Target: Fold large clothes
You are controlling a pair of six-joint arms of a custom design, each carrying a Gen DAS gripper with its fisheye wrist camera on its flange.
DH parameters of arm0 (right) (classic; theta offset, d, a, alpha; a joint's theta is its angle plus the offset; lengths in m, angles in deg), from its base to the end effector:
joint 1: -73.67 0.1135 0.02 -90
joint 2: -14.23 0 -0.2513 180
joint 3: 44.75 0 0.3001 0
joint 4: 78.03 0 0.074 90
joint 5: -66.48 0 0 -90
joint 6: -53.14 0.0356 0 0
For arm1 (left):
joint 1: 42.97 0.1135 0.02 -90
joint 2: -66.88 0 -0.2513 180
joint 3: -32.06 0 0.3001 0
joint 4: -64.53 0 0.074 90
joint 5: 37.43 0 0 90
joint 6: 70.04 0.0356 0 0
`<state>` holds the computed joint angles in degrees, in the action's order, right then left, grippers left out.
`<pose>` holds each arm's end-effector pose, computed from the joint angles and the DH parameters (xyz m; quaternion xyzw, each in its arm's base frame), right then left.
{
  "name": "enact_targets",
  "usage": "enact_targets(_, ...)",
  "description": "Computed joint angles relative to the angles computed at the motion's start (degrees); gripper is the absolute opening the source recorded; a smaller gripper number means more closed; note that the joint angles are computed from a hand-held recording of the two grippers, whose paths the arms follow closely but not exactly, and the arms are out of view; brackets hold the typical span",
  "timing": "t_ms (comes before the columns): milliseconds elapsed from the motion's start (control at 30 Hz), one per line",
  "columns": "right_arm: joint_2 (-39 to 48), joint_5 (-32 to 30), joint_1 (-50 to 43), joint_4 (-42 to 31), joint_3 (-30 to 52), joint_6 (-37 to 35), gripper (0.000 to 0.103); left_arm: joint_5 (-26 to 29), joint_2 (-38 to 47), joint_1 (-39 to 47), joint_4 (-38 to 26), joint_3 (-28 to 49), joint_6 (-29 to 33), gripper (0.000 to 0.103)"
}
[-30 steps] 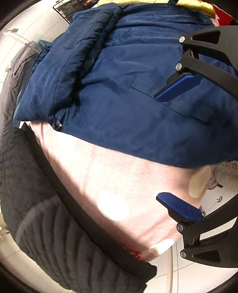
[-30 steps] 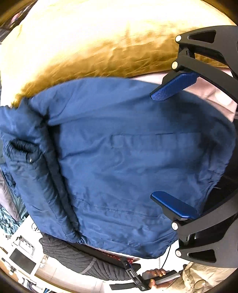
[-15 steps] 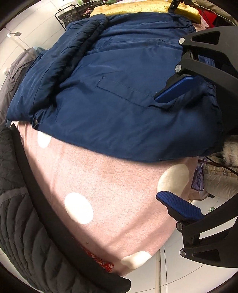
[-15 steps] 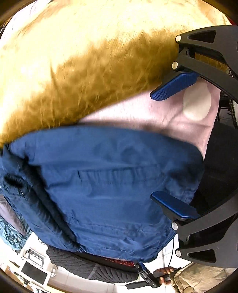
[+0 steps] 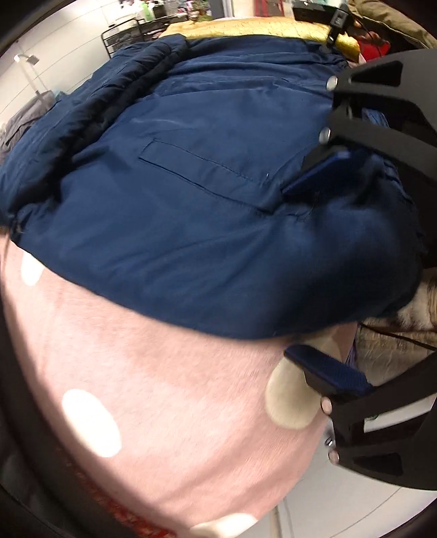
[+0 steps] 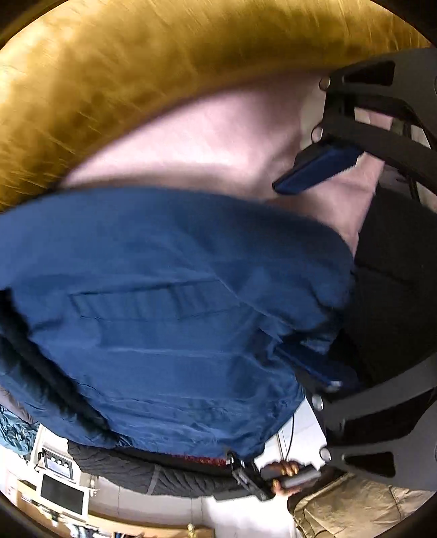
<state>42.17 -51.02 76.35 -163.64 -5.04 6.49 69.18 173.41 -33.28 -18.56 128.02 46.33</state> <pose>0.1203 0.0221 0.1911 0.3029 0.9134 0.2700 0.0337 0.3759 0.0539 0.1915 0.1389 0.9792 -0.1471 0.0146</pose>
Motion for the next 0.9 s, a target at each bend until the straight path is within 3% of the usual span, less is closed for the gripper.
enact_targets(33, 0.61, -0.39, 0.65, 1.06, -0.21, 0.65, 0.070, 1.11, 0.63, 0.00, -0.93, 0.42, -0.31, 0.066)
enact_targets(100, 2.42, -0.39, 1.15, 2.52, 0.13, 0.43, 0.068, 1.81, 0.43, -0.50, -1.26, 0.42, -0.59, 0.057)
enact_targets(167, 4.09, -0.59, 0.81, 2.95, 0.58, -0.41, 0.054, 1.25, 0.26, -1.14, -1.57, 0.50, 0.59, 0.050)
enact_targets(267, 5.18, -0.61, 0.28, 2.13, 2.24, -2.15, 0.032, 1.63, 0.48, -1.22, -3.43, 2.27, 1.61, 0.027)
enact_targets(300, 5.01, -1.21, -0.03, 1.26, 3.32, -3.00, 0.030, 1.87, 0.49, -1.14, -4.36, 3.10, 2.28, 0.023)
enact_targets(467, 4.89, -0.30, 2.09, -5.01, 9.33, -6.89, 0.021, 1.52, -2.61, -0.48, -8.98, 5.62, 10.99, 0.018)
enact_targets(600, 1.22, -3.92, 0.57, -9.55, 8.78, -7.38, 0.019, 0.89, -2.96, 1.47, -12.47, 6.52, 14.08, 0.018)
enact_targets(800, -11.19, -4.47, 11.71, -9.99, 3.45, 10.81, 0.019, -2.78, -5.37, 6.10, -15.08, 1.22, 16.20, 0.018)
enact_targets(900, -12.87, -5.59, 9.84, -10.79, 2.05, 11.19, 0.019, -3.06, -4.64, 6.55, -14.50, 0.24, 13.18, 0.018)
